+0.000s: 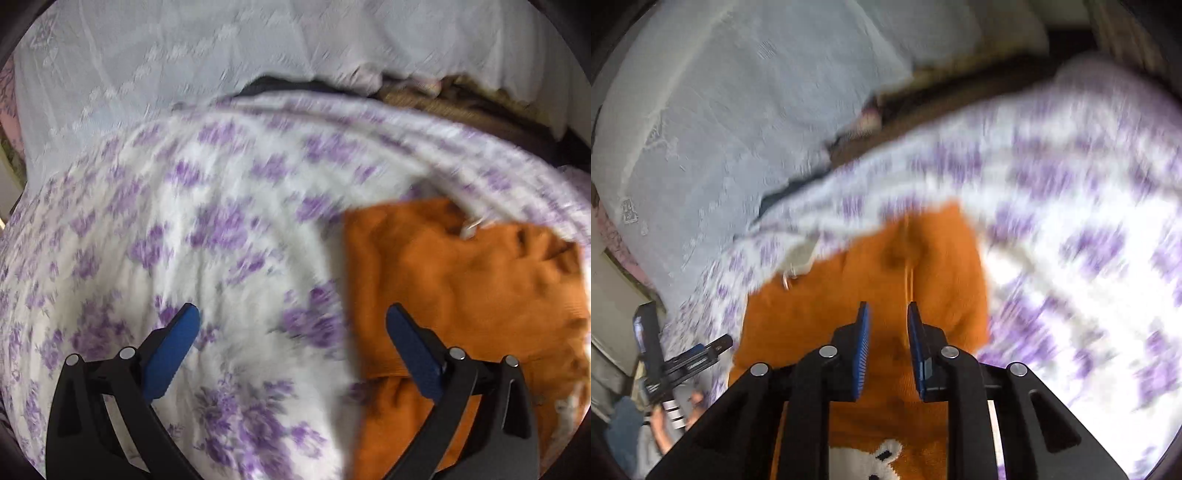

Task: Fold small clothes

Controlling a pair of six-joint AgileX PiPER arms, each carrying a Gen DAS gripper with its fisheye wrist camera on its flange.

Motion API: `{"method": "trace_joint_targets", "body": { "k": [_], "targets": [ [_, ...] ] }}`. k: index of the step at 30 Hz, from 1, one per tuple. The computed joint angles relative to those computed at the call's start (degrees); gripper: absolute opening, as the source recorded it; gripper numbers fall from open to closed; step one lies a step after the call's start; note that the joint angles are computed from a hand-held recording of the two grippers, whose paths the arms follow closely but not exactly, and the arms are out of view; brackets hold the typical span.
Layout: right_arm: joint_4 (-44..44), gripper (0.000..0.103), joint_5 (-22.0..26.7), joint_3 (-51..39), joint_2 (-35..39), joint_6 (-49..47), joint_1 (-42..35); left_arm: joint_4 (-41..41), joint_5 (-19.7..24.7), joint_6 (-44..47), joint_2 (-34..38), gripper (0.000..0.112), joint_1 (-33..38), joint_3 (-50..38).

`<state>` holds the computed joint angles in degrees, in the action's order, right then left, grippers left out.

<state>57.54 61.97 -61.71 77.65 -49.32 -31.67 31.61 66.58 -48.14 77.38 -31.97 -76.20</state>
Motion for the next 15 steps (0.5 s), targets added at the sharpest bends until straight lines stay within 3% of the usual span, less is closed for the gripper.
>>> {"method": "trace_joint_targets", "body": {
  "k": [2, 3, 8, 11, 13, 15],
  "targets": [
    [-0.4, 0.022, 3.6, -3.3, 0.6, 0.4, 1.6, -0.9, 0.0, 2.2, 0.3, 0.099, -1.8, -2.7],
    [-1.8, 0.022, 3.0, -5.6, 1.8, 1.9, 4.0, -2.3, 0.3, 4.3, 1.8, 0.099, -2.7, -5.3],
    [-13.0, 0.022, -5.2, -11.8, 6.1, 10.9, 18.3, -6.8, 2.8, 10.0, 12.4, 0.099, -4.4, -16.4],
    [-18.6, 0.020, -9.5, -13.5, 11.8, 16.6, 23.5, -8.9, 0.5, 11.9, 18.2, 0.099, -2.3, -17.3],
    [-13.8, 0.019, -13.1, -11.1, 15.4, 11.8, 23.2, -14.1, -6.6, 12.3, 18.0, 0.099, 1.7, -12.2],
    [-11.7, 0.019, -10.9, -12.2, 16.1, 11.3, 21.9, -17.2, -7.7, 14.2, 16.4, 0.099, 3.4, -11.4]
  ]
}}
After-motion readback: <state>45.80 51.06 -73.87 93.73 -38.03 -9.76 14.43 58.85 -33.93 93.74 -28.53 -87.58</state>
